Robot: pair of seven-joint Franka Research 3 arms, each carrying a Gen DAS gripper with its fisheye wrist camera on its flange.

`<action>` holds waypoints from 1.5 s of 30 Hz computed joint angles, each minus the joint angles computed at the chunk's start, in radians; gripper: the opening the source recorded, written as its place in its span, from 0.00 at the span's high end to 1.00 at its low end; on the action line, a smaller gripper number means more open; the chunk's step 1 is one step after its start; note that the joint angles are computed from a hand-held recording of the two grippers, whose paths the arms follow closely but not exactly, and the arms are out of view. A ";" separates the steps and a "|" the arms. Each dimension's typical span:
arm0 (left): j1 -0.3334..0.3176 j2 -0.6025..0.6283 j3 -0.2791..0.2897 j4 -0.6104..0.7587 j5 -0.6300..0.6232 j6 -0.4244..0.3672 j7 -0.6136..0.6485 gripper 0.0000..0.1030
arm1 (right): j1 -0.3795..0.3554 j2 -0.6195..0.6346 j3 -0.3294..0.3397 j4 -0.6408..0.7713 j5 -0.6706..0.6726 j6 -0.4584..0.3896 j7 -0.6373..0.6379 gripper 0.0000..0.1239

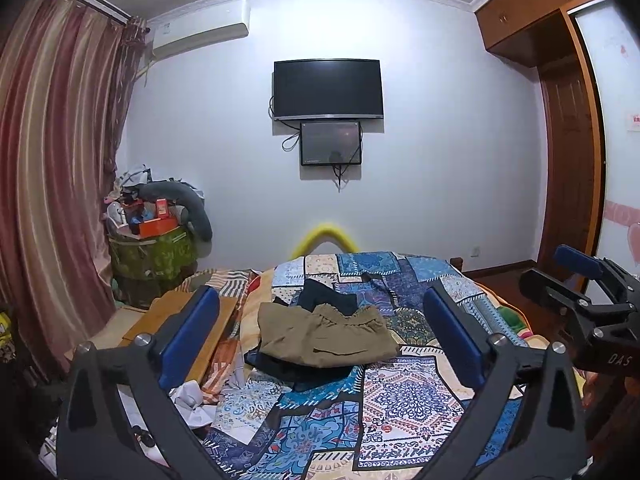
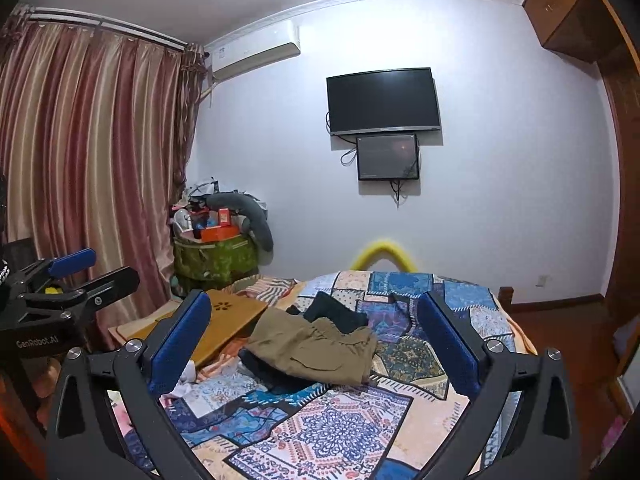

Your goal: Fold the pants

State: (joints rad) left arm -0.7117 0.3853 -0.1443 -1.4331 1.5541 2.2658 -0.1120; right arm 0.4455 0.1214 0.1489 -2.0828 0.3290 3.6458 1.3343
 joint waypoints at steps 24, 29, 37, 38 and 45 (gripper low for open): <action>0.010 0.014 0.011 0.011 -0.025 0.041 0.020 0.00 | 0.016 -0.012 -0.001 -0.001 0.064 -0.027 -0.044 0.17; 0.021 0.010 0.011 0.006 -0.024 0.076 0.006 0.00 | 0.013 -0.012 0.000 -0.002 0.058 -0.025 -0.034 0.17; 0.029 0.009 0.010 0.005 -0.034 0.109 0.012 0.00 | 0.008 -0.011 0.001 -0.004 0.042 -0.020 -0.013 0.17; 0.028 0.011 0.010 0.008 -0.036 0.109 0.014 0.00 | 0.008 -0.010 0.000 -0.003 0.042 -0.021 -0.013 0.17; 0.022 0.025 0.014 0.027 -0.052 0.119 0.043 0.00 | 0.012 -0.009 0.000 -0.003 0.047 -0.019 -0.016 0.17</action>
